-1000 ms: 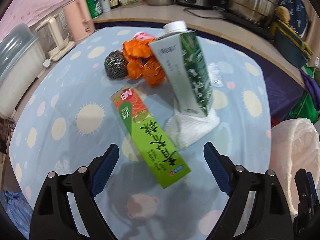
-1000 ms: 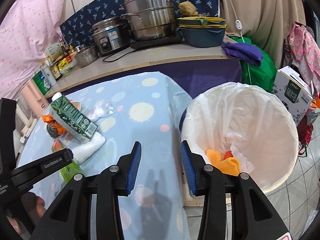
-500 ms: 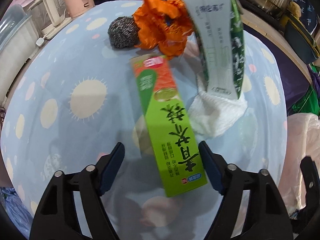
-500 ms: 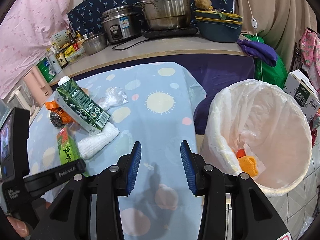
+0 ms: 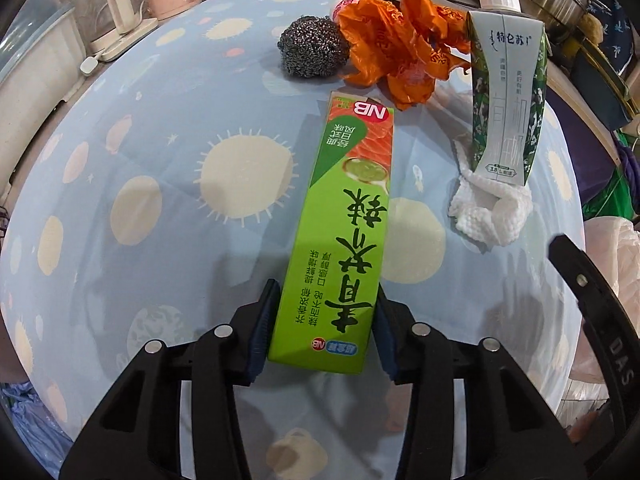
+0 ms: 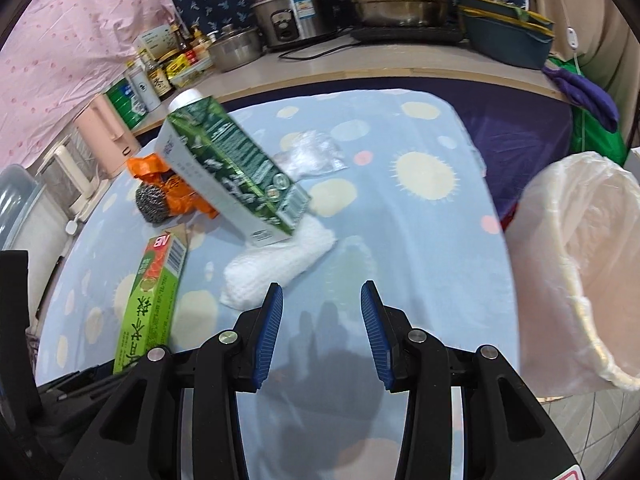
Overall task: Collect trash
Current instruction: 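Move the left gripper back to the table and grasp the green NB box, then grasp the white tissue beside the green carton with the right gripper while the left holds the box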
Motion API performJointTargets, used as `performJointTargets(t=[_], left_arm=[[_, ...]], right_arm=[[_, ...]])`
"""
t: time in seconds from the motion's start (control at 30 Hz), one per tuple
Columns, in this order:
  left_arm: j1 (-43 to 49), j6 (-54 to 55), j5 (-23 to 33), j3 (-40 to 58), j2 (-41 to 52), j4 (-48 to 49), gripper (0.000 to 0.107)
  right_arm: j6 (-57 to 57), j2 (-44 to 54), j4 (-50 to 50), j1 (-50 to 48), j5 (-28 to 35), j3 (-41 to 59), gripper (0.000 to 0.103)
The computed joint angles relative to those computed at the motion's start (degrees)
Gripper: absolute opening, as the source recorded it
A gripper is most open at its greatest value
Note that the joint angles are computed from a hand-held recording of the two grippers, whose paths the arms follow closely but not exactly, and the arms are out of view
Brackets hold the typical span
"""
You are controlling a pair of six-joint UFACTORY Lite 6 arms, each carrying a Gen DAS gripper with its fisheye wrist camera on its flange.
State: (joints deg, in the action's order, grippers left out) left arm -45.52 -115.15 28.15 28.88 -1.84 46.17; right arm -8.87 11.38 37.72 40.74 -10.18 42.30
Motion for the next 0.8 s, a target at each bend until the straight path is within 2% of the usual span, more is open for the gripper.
performJointTargets(t=[0.03, 0.13, 0.33, 0.4, 0.43, 0.53, 0.63, 0.7, 0.8], left_arm=[[0.37, 0.19, -0.28, -0.46, -0.43, 0.32, 0.042], [0.95, 0.17, -0.95, -1.29, -1.04, 1.19, 0.042], [0.32, -0.72, -1.05, -1.72, -1.38, 2.06, 0.042], [0.16, -1.01, -1.07, -1.76, -1.38, 2.33, 0.042], [0.04, -1.24, -1.11, -1.86, -1.42, 2.54, 0.042], [-0.13, -1.60, -1.25, -2.14, -1.66, 2.88, 0.042], [0.40, -1.06, -1.84, -2.45, -2.06, 2.76, 0.042], [0.79, -0.53, -2.30, -2.76, -2.60, 2.33, 0.042], [0.58, 0.18, -2.10, -2.99, -3.27, 1.25, 0.042]], right_arm=[[1.35, 1.47, -1.11, 0.49, 0.35, 1.45, 0.040], [0.47, 4.79, 0.50, 1.83, 0.20, 4.75, 0.054], [-1.79, 11.80, 3.07, 2.29, 1.62, 11.60, 0.056], [1.50, 13.36, -0.08, 1.92, 2.11, 12.66, 0.056], [3.98, 13.87, -2.70, 1.64, 2.44, 12.95, 0.054], [12.23, 15.16, -11.11, 1.33, 3.09, 13.64, 0.032], [14.43, 14.45, -13.67, 1.49, 3.06, 12.87, 0.016], [14.05, 12.66, -13.34, 1.81, 2.79, 11.24, 0.014], [20.94, 8.68, -20.30, 2.10, 2.50, 7.74, 0.012]])
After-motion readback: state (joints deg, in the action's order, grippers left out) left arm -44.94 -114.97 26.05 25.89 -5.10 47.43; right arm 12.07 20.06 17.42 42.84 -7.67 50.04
